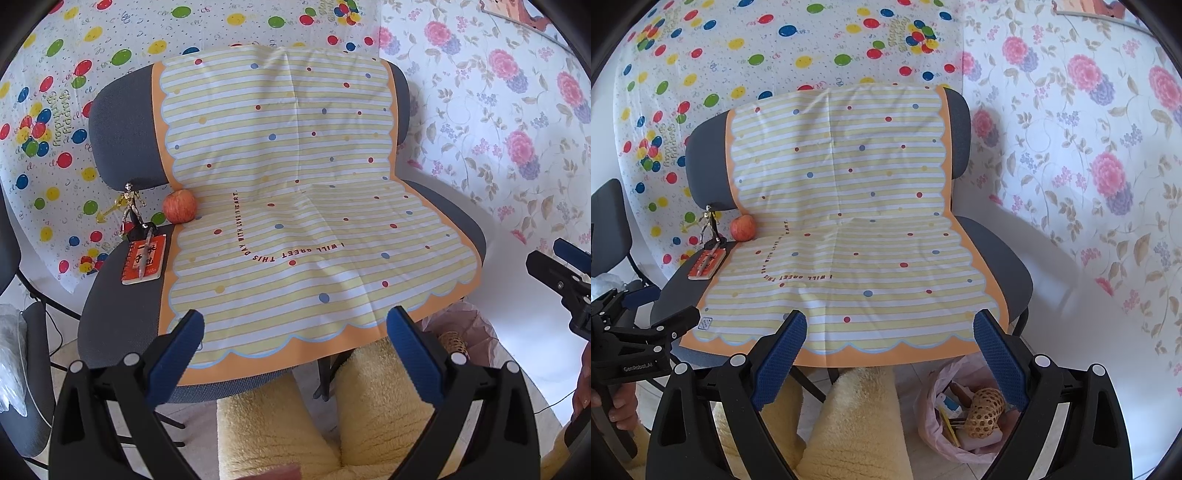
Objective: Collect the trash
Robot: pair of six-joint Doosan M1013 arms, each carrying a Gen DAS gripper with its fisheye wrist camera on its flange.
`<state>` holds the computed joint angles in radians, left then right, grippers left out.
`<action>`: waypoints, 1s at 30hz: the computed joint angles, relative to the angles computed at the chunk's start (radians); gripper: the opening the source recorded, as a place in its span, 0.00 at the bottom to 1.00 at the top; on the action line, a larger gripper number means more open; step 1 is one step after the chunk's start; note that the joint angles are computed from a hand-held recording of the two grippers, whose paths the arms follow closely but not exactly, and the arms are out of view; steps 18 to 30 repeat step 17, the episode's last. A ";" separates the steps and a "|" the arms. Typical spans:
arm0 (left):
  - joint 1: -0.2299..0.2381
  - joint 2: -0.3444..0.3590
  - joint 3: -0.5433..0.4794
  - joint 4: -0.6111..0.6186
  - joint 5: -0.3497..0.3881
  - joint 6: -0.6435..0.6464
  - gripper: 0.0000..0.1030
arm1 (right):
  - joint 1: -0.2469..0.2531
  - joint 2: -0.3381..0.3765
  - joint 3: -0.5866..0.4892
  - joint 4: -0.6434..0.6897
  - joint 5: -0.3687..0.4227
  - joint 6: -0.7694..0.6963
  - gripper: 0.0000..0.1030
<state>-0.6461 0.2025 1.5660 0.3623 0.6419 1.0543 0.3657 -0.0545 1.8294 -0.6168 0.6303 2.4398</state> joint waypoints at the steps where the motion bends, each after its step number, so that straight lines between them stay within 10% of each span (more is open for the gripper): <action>1: -0.001 0.000 0.000 0.006 0.001 -0.005 0.93 | -0.001 0.000 0.000 0.003 -0.002 -0.004 0.88; 10: 0.013 0.024 -0.015 0.038 -0.011 -0.030 0.93 | -0.046 0.046 -0.006 0.099 -0.055 -0.082 0.88; 17: 0.050 0.136 -0.104 0.004 0.130 -0.040 0.93 | -0.156 0.258 -0.150 0.231 0.018 -0.334 0.88; 30: 0.050 0.136 -0.104 0.004 0.130 -0.040 0.93 | -0.156 0.258 -0.150 0.231 0.018 -0.334 0.88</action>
